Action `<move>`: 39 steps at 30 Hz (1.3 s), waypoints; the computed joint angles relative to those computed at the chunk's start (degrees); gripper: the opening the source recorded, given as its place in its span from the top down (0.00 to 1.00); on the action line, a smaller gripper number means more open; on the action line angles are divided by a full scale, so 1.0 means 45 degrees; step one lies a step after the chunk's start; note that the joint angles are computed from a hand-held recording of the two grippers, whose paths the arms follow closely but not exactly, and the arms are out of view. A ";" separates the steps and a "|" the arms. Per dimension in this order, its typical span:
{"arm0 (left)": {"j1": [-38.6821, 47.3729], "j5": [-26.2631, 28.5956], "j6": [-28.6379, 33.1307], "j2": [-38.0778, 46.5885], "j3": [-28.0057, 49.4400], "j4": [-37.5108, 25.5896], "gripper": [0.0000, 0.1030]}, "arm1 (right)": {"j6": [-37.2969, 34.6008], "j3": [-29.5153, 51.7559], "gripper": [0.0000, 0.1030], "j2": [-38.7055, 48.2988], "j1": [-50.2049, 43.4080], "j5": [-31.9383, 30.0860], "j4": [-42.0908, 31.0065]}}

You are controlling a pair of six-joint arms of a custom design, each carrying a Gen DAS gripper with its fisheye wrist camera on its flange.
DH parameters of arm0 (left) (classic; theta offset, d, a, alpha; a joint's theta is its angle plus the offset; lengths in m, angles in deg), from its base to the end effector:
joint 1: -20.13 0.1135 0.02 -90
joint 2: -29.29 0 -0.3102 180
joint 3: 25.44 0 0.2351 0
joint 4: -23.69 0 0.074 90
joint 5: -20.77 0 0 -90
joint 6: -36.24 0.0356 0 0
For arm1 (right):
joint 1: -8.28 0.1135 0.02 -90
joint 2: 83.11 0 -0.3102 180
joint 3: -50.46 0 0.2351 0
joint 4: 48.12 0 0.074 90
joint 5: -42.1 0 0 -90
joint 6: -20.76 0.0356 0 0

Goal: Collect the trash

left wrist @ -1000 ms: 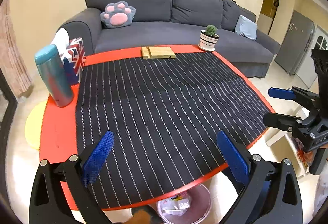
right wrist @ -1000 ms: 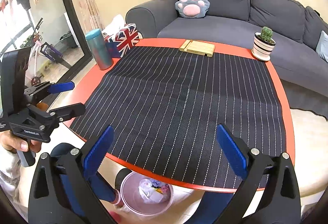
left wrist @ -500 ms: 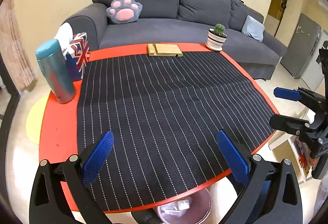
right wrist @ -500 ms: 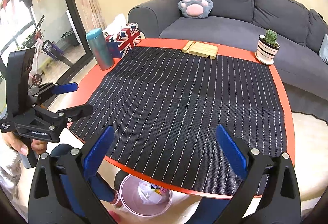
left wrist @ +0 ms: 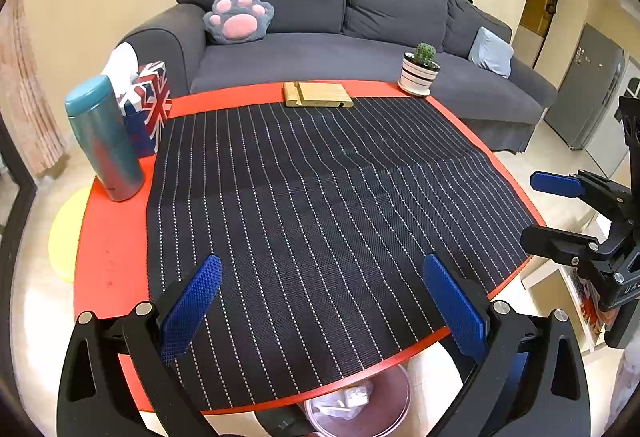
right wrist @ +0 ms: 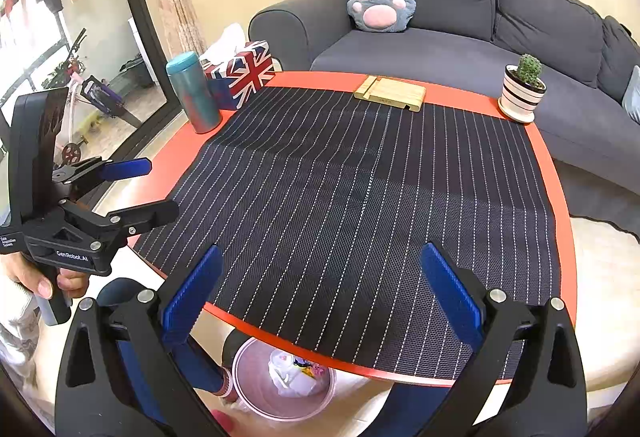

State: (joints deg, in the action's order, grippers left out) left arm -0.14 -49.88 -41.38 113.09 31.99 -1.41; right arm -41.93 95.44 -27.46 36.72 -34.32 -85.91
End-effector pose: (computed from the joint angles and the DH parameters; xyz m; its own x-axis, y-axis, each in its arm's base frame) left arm 0.2437 -0.1026 0.2333 -0.6052 0.4391 -0.6640 0.6657 0.7366 -0.1196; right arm 0.1341 0.0631 0.2448 -0.7344 0.1094 -0.6699 0.0123 0.9889 0.1481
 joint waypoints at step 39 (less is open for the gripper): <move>-0.0119 0.0131 -0.0014 0.0080 0.0115 -0.0209 0.06 | 0.0138 -0.0150 0.05 0.0140 0.0195 -0.0032 0.0093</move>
